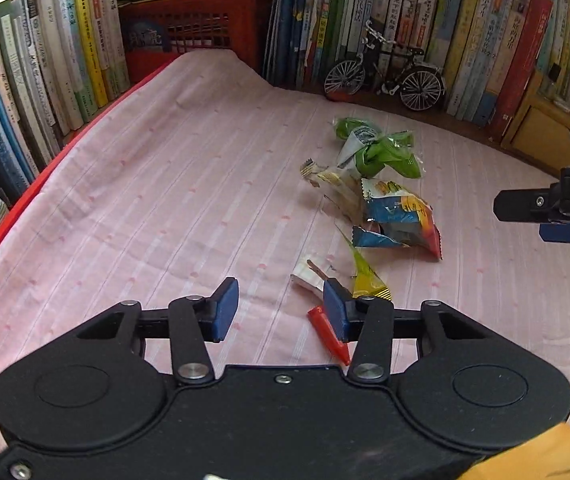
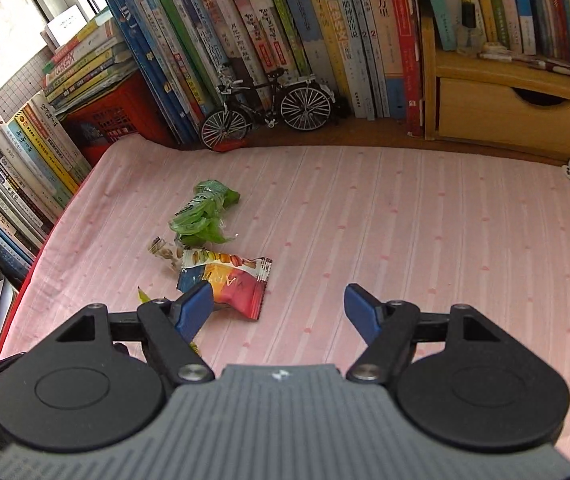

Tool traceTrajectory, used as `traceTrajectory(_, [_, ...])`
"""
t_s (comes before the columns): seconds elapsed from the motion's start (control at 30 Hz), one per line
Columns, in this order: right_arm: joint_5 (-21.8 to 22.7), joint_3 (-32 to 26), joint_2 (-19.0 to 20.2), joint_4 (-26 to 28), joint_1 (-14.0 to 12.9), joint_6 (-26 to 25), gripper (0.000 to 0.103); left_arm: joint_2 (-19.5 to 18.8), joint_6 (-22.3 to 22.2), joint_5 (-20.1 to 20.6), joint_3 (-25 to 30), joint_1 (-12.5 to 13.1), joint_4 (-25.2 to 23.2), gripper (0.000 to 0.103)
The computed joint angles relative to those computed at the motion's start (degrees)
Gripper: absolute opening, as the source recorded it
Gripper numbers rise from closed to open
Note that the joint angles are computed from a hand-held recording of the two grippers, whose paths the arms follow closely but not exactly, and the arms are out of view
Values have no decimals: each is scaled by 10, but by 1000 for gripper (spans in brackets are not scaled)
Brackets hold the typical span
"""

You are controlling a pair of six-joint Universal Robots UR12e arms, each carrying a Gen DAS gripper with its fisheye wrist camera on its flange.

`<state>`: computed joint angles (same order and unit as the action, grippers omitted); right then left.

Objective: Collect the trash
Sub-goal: 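Move both open tools back over the wrappers on the bed, then grasp the white rubber-banded packet with the left tool while the right tool grasps the colorful snack bag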

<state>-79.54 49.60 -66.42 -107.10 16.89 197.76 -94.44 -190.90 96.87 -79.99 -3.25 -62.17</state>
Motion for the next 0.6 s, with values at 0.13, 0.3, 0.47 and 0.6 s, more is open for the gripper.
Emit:
traceTrajectory(0.13, [22,-5,12,3,-7,3,82,-16,45,8,4,-7,1,51])
traceTrajectory(0.3, [40,-22,30,23,-12,-12,83,-25,37,5,2,-10,24,60])
traceTrajectory(0.47, [62,-50,55,40,-9,-37,83,-31,32,-28,7,-7,24,61])
traceTrajectory(0.6, [84,-63,68,48,-4,-55,83,-31,46,-30,5,-12,19,60])
